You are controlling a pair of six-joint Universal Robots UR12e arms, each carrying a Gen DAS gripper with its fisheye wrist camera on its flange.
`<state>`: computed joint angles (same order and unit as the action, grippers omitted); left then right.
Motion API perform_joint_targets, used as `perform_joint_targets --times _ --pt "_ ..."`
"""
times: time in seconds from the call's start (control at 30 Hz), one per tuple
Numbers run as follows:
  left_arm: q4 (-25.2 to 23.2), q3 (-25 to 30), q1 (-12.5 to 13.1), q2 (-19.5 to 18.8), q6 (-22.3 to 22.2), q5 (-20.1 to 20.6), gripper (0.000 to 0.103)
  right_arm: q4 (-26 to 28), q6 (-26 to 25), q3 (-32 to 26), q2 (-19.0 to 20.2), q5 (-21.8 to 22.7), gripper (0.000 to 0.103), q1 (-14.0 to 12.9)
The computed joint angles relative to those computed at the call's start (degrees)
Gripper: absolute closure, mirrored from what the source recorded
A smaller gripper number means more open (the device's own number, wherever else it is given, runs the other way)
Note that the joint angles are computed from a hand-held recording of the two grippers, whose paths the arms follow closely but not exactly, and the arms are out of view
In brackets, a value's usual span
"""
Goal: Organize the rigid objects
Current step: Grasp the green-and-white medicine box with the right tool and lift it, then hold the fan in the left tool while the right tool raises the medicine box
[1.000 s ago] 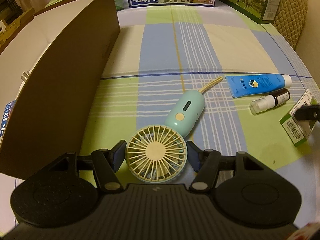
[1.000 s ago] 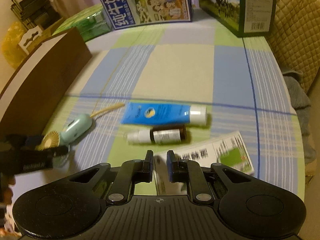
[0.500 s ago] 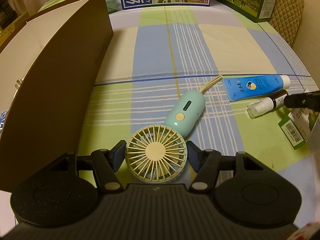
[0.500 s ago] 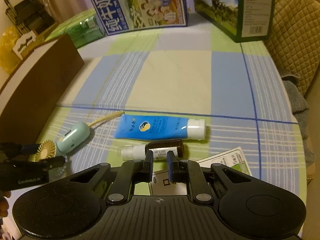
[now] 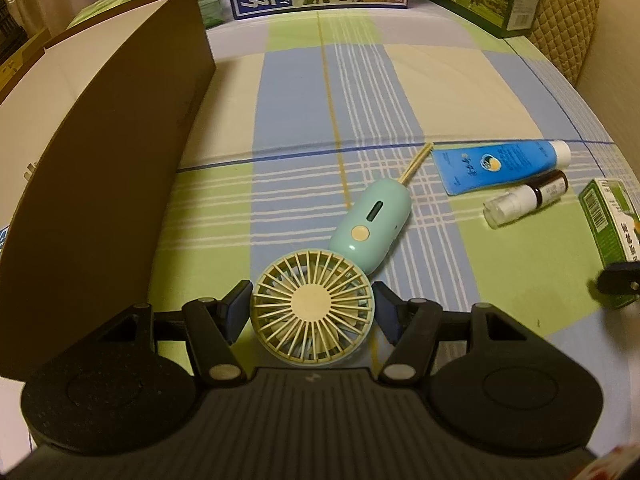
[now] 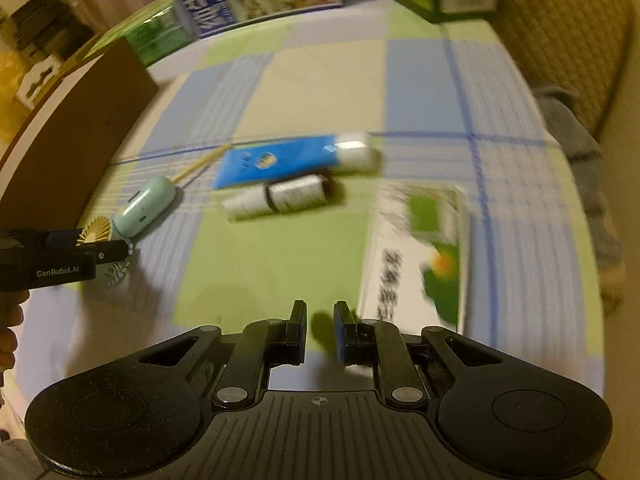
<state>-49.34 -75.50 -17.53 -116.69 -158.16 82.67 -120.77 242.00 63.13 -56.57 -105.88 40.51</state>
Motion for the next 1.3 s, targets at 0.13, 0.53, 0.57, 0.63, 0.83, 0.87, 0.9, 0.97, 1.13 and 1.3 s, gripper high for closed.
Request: perform_joint_targets --times 0.13,0.53,0.57,0.63,0.83,0.87,0.9,0.97,1.13,1.3 --pt "-0.8 -0.2 -0.1 0.3 0.8 -0.7 0.043 -1.2 3.9 1.8 -1.9 -2.7 0.092 1.0" --pt "-1.5 0.1 -0.1 0.1 4.2 -1.4 0.043 7.3 4.6 -1.2 -0.8 -10.8 0.025 1.4" --pt "-1.5 0.0 -0.1 0.2 4.2 -1.4 0.043 7.2 4.3 -0.9 -0.7 -10.3 0.025 1.1" --pt "-1.5 0.0 -0.1 0.2 4.2 -1.4 0.043 6.9 4.2 -0.3 -0.7 -9.2 0.025 0.8" --pt "-1.2 -0.2 -0.1 0.2 4.2 -1.3 0.042 7.1 2.0 -0.2 -0.2 -8.3 0.025 0.4" --pt "-1.1 -0.2 -0.1 0.2 4.2 -1.3 0.042 7.4 1.8 -0.2 -0.1 -8.3 0.028 0.3" --pt "-1.1 -0.2 -0.1 0.2 4.3 -1.3 0.042 7.5 1.6 -0.2 0.0 -8.1 0.033 0.3" --pt "-0.9 -0.2 -0.1 0.2 4.2 -1.3 0.042 7.8 1.2 -0.3 0.1 -8.5 0.038 0.3" --pt "-0.8 -0.3 -0.1 0.2 4.3 -1.5 0.042 8.9 0.8 -0.4 0.0 -9.5 0.049 0.5" --pt "-0.8 -0.5 0.1 0.4 3.9 -1.8 0.043 8.9 1.5 -0.3 -0.1 -9.4 0.05 0.9"
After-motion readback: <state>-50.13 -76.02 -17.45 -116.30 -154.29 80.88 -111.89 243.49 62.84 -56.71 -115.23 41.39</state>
